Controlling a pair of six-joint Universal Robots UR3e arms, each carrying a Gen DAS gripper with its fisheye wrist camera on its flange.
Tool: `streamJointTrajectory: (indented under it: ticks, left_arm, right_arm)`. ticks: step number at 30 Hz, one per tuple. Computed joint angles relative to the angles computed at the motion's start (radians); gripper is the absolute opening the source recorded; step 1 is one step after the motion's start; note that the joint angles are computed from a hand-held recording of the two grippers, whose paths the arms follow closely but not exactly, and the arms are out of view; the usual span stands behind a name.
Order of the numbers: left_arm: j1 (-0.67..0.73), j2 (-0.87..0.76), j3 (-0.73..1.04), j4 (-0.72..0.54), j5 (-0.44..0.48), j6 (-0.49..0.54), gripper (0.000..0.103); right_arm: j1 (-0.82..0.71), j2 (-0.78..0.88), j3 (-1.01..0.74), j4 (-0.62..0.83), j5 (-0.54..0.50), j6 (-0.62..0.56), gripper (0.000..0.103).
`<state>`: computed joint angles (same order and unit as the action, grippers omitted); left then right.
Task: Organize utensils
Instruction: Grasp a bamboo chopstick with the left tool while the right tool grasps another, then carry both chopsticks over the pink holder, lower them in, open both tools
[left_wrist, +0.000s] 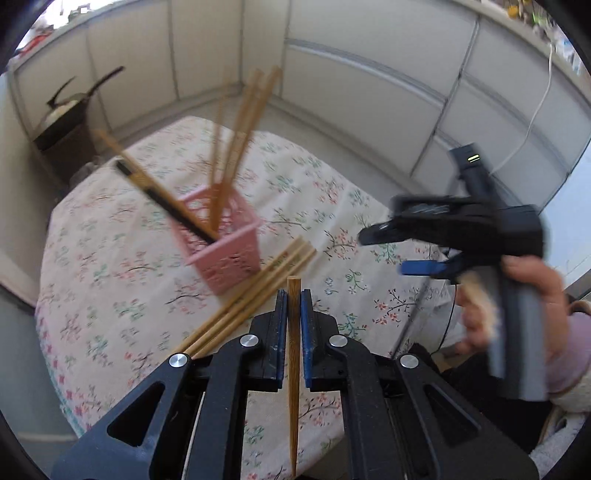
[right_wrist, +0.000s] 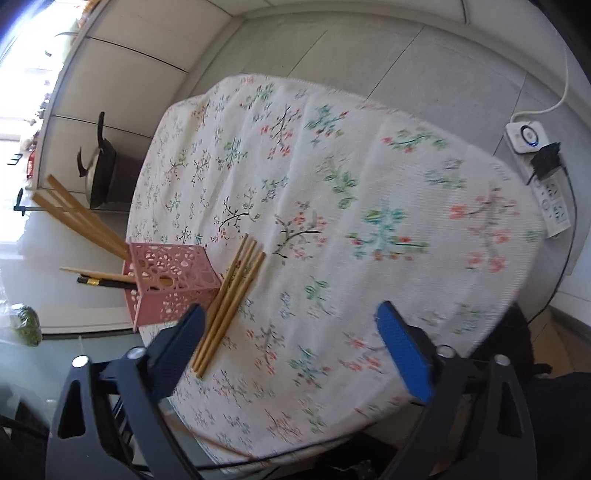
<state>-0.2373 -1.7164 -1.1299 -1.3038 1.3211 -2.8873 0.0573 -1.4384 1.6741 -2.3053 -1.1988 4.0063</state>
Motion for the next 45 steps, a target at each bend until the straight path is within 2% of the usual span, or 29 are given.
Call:
streamJointTrajectory:
  ticks: [1,2,3,4,10,16,21,22,28,33,36,45]
  left_arm:
    - [0.037,0.062,-0.057,0.021,-0.025,0.001,0.007]
    - [0.061,0.089,-0.072,0.027,-0.043,0.002,0.007]
    - [0.098,0.13,-0.102,0.033,-0.072,0.009,0.007]
    - [0.138,0.179,-0.136,0.042,-0.109,0.012,0.007]
    - [0.298,0.312,-0.191,0.024,-0.272,0.064,0.007]
    - [0.406,0.391,-0.231,-0.007,-0.381,0.105,0.007]
    - [0.455,0.432,-0.259,0.012,-0.427,0.105,0.007]
    - [0.467,0.44,-0.263,0.018,-0.436,0.098,0.007]
    - [0.508,0.459,-0.276,0.04,-0.463,0.063,0.007]
    - [0.499,0.463,-0.296,0.097,-0.456,0.009,0.007]
    - [0.472,0.46,-0.31,0.159,-0.419,-0.046,0.007]
    - [0.384,0.432,-0.301,0.245,-0.305,-0.162,0.007]
  right_arm:
    - [0.016,0.051,-0.049,0.015,-0.015,0.011,0.061]
    - [0.03,0.097,-0.09,0.025,-0.023,0.029,0.054]
    - [0.039,0.137,-0.122,0.028,-0.02,0.051,0.043]
    - [0.047,0.171,-0.149,0.024,-0.019,0.076,0.037]
    - [0.116,0.313,-0.352,0.092,-0.109,0.132,0.032]
    - [0.163,0.433,-0.586,0.261,-0.202,0.141,0.03]
    - [0.189,0.532,-0.796,0.424,-0.259,0.114,0.028]
    - [0.19,0.532,-0.795,0.433,-0.272,0.107,0.019]
    - [0.121,0.33,-0.393,0.145,-0.188,0.131,0.005]
    - [0.106,0.128,-0.176,0.019,-0.224,0.062,0.005]
    - [0.098,-0.013,-0.078,-0.029,-0.234,0.011,0.005]
    - [0.141,-0.268,-0.035,-0.037,-0.312,-0.121,0.005]
